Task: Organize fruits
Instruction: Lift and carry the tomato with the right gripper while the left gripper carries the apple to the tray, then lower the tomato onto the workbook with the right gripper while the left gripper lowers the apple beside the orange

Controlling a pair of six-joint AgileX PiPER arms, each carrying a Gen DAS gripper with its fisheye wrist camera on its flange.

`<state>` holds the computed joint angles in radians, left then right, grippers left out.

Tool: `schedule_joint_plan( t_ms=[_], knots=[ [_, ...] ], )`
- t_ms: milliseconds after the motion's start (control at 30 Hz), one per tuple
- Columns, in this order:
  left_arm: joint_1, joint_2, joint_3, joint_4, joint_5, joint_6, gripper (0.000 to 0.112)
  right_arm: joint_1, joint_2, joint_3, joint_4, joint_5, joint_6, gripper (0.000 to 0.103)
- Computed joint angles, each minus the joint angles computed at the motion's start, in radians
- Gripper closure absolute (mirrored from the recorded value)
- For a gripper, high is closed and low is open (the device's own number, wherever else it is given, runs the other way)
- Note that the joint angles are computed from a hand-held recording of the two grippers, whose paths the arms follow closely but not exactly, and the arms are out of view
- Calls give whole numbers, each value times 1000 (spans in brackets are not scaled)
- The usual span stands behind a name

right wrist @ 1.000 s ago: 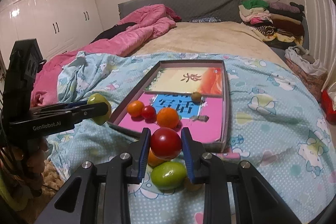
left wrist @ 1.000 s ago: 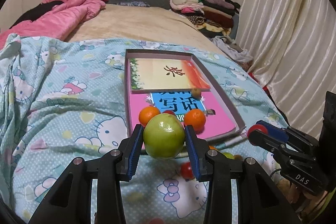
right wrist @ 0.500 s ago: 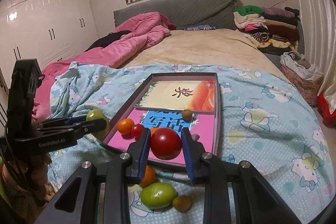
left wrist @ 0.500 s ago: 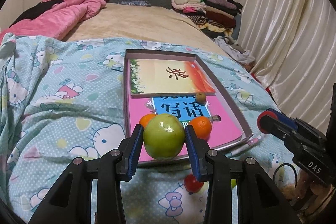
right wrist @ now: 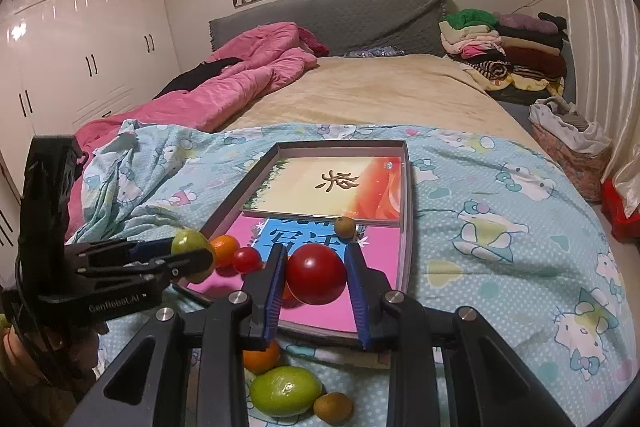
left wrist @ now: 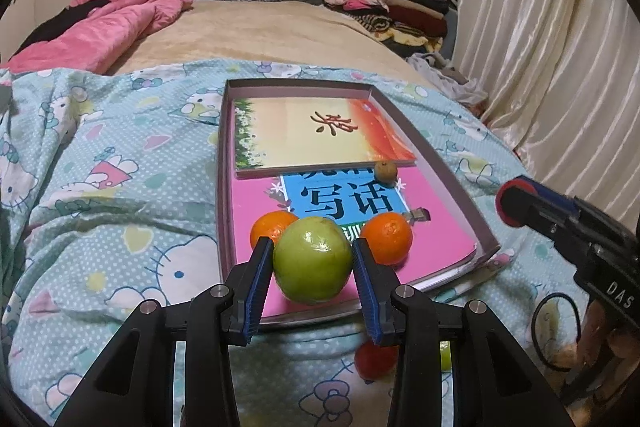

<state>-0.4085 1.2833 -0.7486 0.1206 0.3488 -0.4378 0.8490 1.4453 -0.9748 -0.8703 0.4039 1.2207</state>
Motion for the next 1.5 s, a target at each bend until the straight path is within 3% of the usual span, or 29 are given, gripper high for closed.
schedule_joint_plan(
  t_ms=[633,1300,1500],
  knots=[
    [-17,88,-26,-13,-2,44,71,-56,81,-38,39,-33,-63,73],
    [-22,87,-31,6,8,33,71,-84,164,-56,175,-54,-214,73],
    [-44,93,-31,177,21,-118,71,-80,172,-59,171,-46,-210,73]
  ],
)
